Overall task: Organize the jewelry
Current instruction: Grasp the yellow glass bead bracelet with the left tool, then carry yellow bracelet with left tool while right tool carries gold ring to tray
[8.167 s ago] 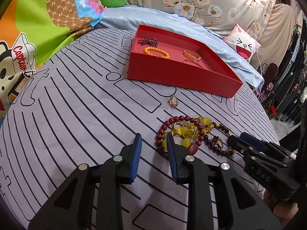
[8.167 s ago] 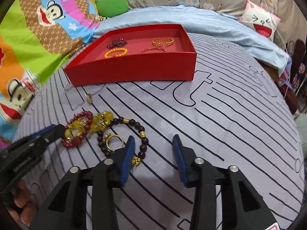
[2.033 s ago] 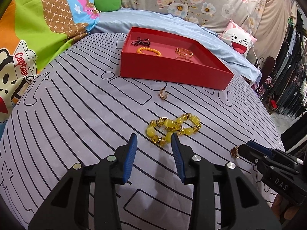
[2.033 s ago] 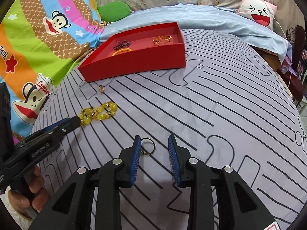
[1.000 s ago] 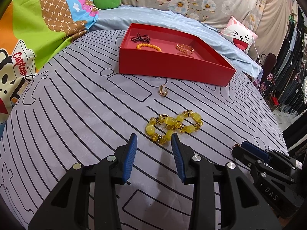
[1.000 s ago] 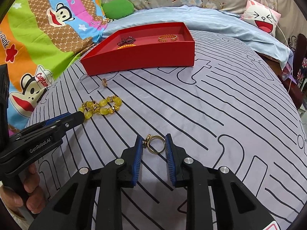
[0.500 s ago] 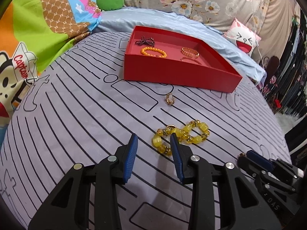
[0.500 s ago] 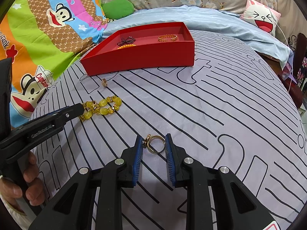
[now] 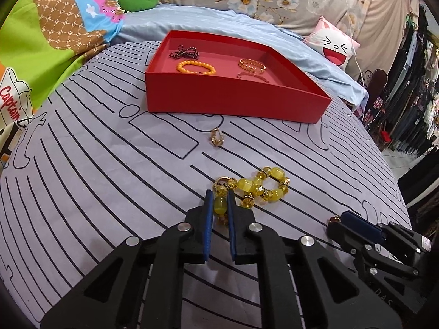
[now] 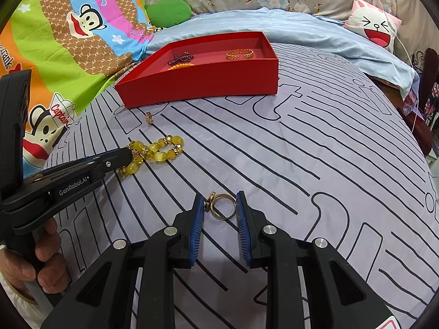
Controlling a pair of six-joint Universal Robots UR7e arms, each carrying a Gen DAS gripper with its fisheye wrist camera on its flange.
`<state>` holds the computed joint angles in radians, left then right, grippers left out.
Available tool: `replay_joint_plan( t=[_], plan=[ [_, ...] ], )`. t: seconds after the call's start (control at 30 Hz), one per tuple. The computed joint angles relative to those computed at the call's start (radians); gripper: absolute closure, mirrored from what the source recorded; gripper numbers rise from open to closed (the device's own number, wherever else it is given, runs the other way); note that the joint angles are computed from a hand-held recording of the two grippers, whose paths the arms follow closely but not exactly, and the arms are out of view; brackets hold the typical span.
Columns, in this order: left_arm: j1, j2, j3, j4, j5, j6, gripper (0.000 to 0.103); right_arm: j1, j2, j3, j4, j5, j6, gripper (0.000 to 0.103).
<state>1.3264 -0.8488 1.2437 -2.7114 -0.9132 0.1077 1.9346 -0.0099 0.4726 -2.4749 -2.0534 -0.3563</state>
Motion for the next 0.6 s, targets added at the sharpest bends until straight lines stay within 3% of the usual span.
replay_joint_plan(
  t=[0.6],
  plan=[
    [-0.045, -0.081, 0.101, -0.02, -0.046, -0.018, 0.094, -0.001, -0.048, 0.081, -0.034, 0.02, 0.031, 0.081]
  ],
)
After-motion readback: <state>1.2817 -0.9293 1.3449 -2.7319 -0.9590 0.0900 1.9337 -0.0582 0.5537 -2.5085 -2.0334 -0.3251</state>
